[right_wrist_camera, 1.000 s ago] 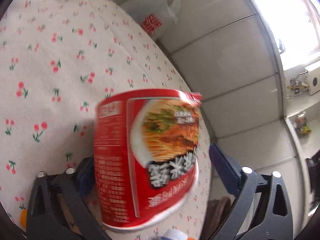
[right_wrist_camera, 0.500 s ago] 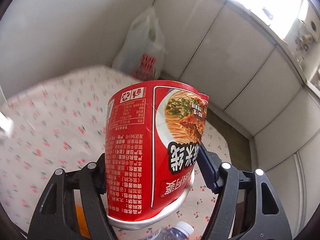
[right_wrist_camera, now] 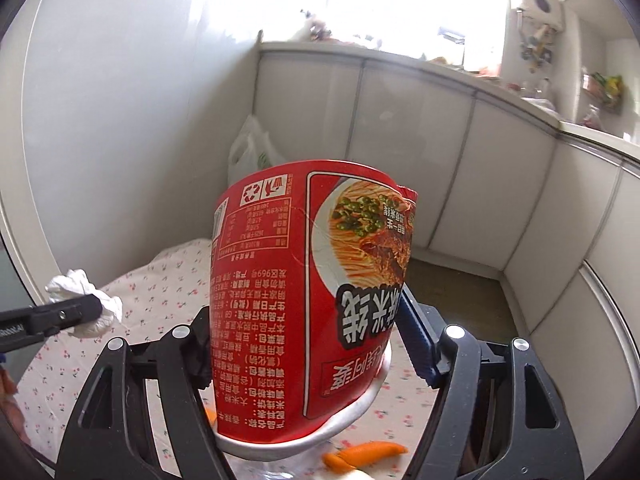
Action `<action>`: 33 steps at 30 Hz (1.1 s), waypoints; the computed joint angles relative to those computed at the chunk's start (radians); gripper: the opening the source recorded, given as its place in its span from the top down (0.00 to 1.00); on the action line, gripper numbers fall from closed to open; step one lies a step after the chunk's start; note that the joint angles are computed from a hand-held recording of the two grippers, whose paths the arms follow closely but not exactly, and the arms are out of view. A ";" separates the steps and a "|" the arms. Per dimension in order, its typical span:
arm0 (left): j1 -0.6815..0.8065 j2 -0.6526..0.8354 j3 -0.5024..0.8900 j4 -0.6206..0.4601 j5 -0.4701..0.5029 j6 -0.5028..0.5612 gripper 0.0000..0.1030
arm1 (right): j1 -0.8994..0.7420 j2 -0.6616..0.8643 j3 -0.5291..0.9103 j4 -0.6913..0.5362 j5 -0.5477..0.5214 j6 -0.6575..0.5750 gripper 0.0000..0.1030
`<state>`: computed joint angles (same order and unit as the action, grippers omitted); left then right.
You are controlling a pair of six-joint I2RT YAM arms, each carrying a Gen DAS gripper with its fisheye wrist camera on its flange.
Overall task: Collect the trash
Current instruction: 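Carry the red cup over the brown bucket and open the right tool while the left tool carries the tissue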
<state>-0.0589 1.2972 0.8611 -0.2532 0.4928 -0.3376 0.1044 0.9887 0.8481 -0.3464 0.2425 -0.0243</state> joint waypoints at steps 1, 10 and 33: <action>-0.028 -0.011 -0.002 0.002 -0.010 -0.019 0.77 | -0.031 -0.035 -0.009 -0.012 -0.020 -0.005 0.33; -0.305 -0.077 0.034 0.001 -0.162 -0.122 0.77 | -0.402 -0.199 -0.053 -0.060 -0.308 -0.067 0.32; -0.805 0.187 0.294 -0.025 -0.446 -0.216 0.77 | -1.210 0.096 -0.020 0.074 -0.794 -0.163 0.31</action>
<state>-0.8638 1.4845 1.1556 -0.2782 0.0470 -0.5539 -1.1061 1.0848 0.8285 -0.2720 -0.5517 -0.1873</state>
